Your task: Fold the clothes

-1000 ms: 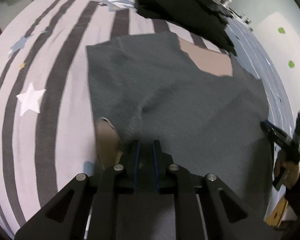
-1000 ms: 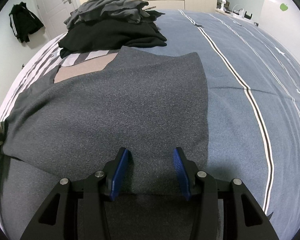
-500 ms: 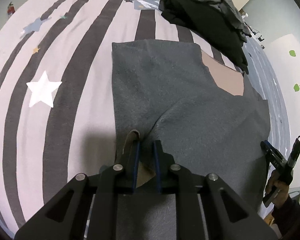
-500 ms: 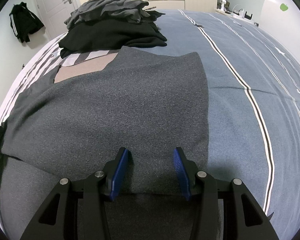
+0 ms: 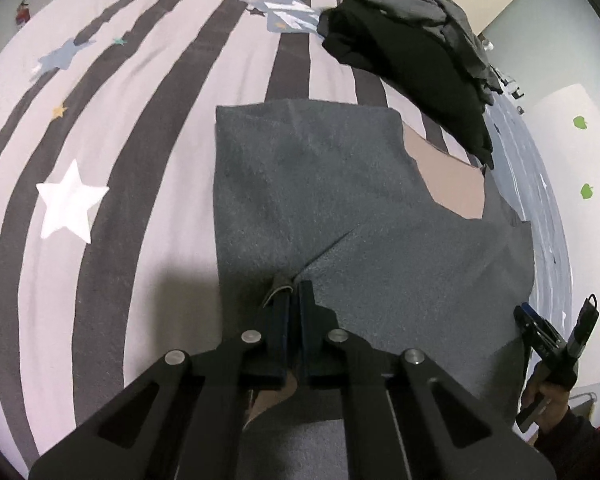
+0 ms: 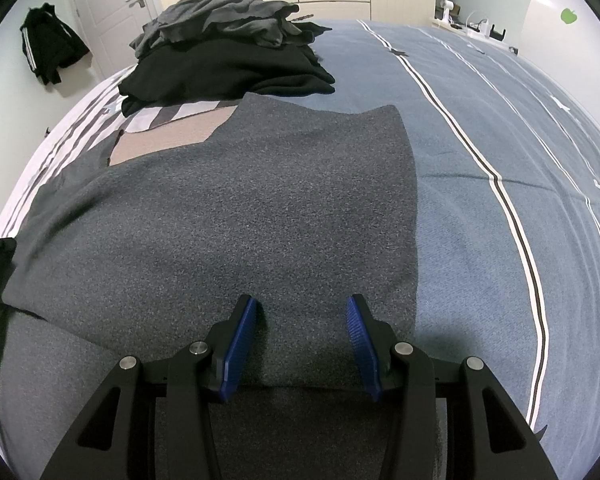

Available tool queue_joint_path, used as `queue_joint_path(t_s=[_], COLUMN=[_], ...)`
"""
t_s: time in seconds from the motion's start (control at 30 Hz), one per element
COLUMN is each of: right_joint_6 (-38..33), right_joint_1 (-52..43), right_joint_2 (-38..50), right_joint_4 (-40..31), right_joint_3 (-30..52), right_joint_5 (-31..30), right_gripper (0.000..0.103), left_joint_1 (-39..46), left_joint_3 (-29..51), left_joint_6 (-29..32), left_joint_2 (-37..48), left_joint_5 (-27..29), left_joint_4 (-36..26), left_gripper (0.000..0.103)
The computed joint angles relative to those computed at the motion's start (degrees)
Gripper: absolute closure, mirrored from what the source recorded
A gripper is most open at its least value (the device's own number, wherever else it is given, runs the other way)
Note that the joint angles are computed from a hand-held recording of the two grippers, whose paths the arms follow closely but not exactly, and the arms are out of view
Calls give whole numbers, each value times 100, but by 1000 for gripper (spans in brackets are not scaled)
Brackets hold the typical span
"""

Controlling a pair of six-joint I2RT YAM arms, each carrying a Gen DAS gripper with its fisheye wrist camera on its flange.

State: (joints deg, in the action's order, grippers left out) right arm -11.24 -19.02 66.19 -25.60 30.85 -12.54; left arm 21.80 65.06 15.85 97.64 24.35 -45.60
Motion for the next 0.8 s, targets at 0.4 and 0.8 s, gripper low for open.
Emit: queue_joint_path(t_s=[0.4,0.8], right_joint_6=[36,-15], right_joint_1=[81,60], right_joint_2=[-11,75], right_joint_4=[25,-1], right_joint_3=[-13,38], right_joint_5=[50,41], right_gripper=[60,59], left_joint_1=[206,314], left_joint_3=[437,770], left_joint_6=[-385,-691], left_joint_2=[-489,333], left_joint_5=[931,-143], left_joint_4=[290,-180], left_gripper=[100,89])
